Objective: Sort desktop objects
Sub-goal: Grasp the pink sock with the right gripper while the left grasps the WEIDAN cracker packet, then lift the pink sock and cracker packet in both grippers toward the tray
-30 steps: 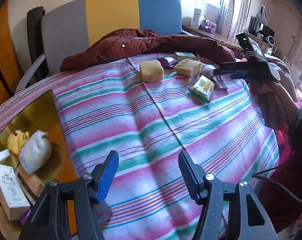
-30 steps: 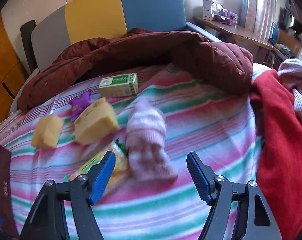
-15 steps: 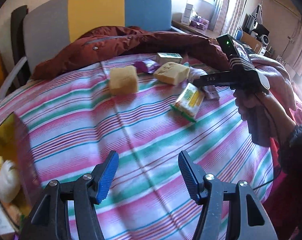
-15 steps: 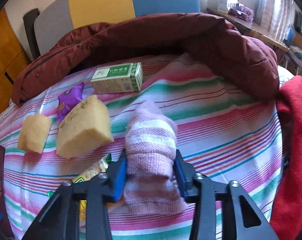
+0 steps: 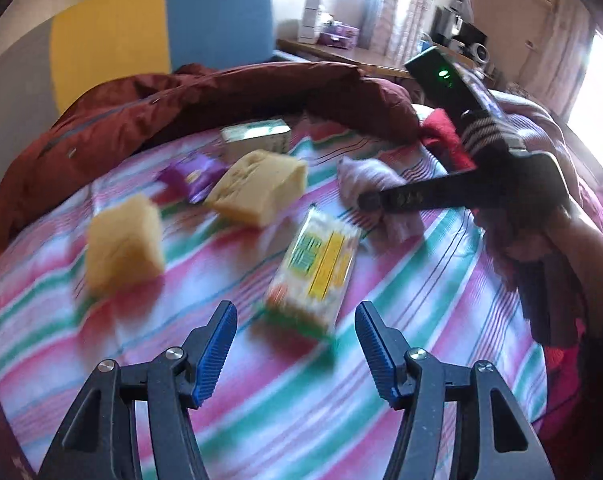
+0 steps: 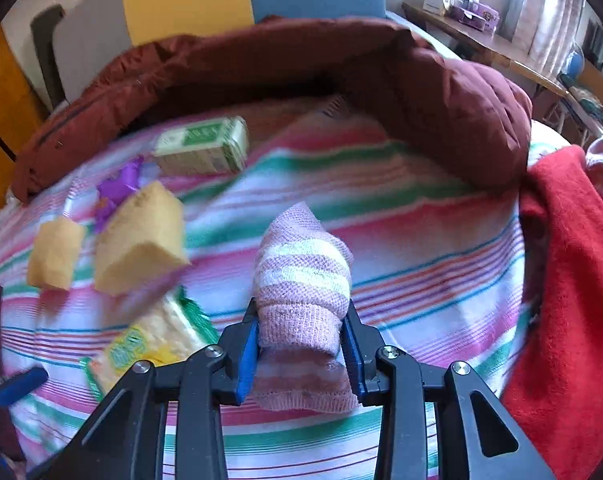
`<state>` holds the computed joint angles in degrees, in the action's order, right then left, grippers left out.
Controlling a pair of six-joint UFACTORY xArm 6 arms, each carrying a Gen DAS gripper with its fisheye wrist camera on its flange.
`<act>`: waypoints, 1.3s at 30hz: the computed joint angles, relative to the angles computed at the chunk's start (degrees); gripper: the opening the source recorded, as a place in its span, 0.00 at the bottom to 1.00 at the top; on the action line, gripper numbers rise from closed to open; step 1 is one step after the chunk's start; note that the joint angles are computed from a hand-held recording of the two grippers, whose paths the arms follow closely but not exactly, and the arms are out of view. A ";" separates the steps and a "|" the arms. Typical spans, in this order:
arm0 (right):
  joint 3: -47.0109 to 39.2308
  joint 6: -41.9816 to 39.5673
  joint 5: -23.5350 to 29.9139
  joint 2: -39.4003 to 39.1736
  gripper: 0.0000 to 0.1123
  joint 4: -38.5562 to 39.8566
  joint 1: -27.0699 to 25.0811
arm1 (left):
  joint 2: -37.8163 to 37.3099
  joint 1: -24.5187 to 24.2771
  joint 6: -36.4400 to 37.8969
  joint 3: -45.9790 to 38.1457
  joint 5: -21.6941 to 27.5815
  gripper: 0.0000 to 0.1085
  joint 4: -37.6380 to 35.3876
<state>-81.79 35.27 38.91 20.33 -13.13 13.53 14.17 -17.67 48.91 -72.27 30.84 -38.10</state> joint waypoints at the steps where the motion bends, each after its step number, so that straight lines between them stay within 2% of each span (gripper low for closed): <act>1: -0.10 -0.18 -0.10 0.26 0.33 0.36 -0.10 | 0.97 -0.49 0.24 -0.86 -0.55 0.57 0.62; 5: -0.51 -0.77 -0.04 1.00 0.34 0.85 -0.22 | 5.93 -1.61 -0.97 -6.49 1.29 0.57 3.78; 11: -0.63 -1.78 -0.60 1.32 0.35 2.20 -0.57 | 11.46 -2.89 -4.01 -11.31 1.38 0.57 9.87; 18: -0.62 -0.79 -1.37 1.79 0.41 0.56 -0.29 | 12.67 -3.35 -0.46 -10.73 -3.16 0.56 4.00; 21: 0.23 -0.83 -3.33 1.68 0.47 1.86 -0.53 | 13.30 -2.75 -0.45 -11.99 -1.32 0.57 2.97; 23: 1.01 -2.01 -5.09 1.55 0.56 3.89 -0.74 | 13.48 -2.34 -0.93 -12.60 -0.04 0.57 2.33; 28: -0.34 -0.29 -3.50 2.29 0.57 2.27 -0.35 | 13.31 -2.87 -3.61 -12.25 -0.88 0.57 6.04; 30: -0.69 0.00 -3.04 2.42 0.55 1.79 -0.31 | 12.98 -3.17 -4.63 -11.50 -2.11 0.57 7.61; 32: -1.33 1.85 -1.58 2.53 0.43 -0.75 -0.22 | 12.41 -3.44 -6.48 -10.29 -4.14 0.50 9.04; 34: -1.13 2.28 -1.77 2.35 0.35 -1.23 -0.27 | 12.03 -3.82 -8.39 -9.31 -5.74 0.47 10.34; 39: -0.88 3.32 -1.69 2.00 0.31 -4.32 0.22 | 7.89 -3.29 -10.04 -3.00 -9.33 0.46 11.63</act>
<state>-82.66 38.59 37.22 22.32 -17.44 13.75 22.05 -20.96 38.87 -75.27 21.51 -26.47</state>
